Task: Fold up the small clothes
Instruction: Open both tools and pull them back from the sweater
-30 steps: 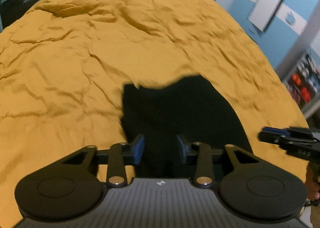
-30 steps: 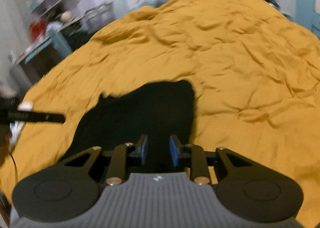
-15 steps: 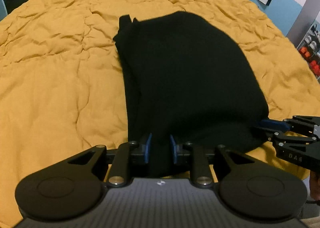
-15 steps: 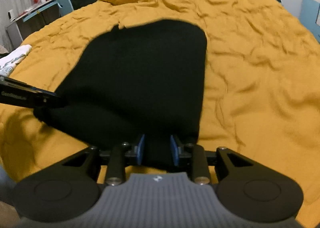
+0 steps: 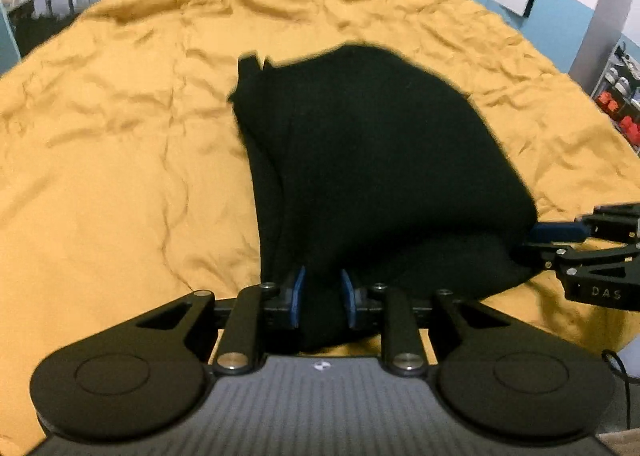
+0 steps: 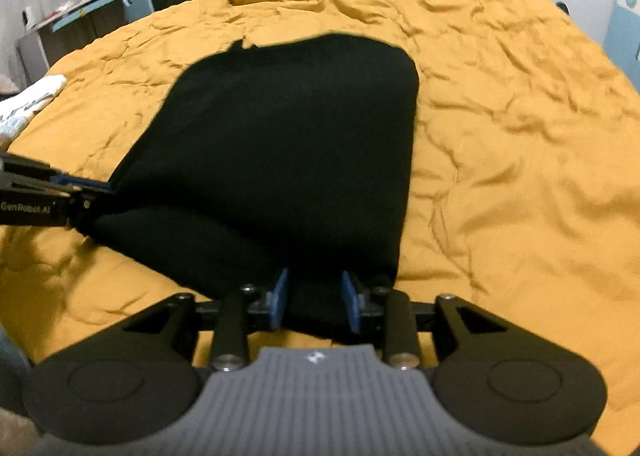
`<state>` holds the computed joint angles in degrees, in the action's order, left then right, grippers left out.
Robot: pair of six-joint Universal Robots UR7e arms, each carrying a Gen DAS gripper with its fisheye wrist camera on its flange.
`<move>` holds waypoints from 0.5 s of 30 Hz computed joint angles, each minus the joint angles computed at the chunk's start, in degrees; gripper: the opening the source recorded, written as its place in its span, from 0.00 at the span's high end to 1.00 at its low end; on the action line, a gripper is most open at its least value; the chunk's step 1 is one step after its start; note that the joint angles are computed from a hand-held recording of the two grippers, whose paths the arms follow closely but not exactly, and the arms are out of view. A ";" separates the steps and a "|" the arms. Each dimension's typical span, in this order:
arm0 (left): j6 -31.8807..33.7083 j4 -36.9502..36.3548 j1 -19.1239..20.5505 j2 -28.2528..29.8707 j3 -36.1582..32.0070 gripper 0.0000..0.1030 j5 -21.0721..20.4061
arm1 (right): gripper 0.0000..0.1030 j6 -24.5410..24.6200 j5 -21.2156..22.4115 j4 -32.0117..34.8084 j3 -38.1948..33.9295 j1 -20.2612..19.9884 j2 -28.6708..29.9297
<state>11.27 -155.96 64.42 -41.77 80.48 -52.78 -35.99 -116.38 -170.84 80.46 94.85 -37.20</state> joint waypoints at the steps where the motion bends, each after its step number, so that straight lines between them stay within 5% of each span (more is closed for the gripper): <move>1: 1.43 -1.68 -0.61 -0.61 0.61 0.73 0.00 | 0.54 -0.51 0.70 -0.63 0.36 0.48 -0.68; 7: 7.97 -15.95 -3.60 -0.97 0.68 0.65 0.84 | 0.37 -3.17 3.95 -5.80 -1.37 3.70 -2.10; 9: 9.76 -20.46 -4.76 -0.54 -0.21 0.35 1.73 | 0.27 -3.39 4.79 -8.22 -2.37 4.85 -1.99; 11: 11.98 -26.02 -5.64 -0.24 -0.52 0.16 1.27 | 0.21 -3.07 5.11 -11.11 -2.94 5.98 -1.80; 15: 15.68 -36.93 -7.79 1.05 -0.19 0.00 3.42 | 0.21 -2.11 2.52 -20.02 -2.30 8.09 -0.91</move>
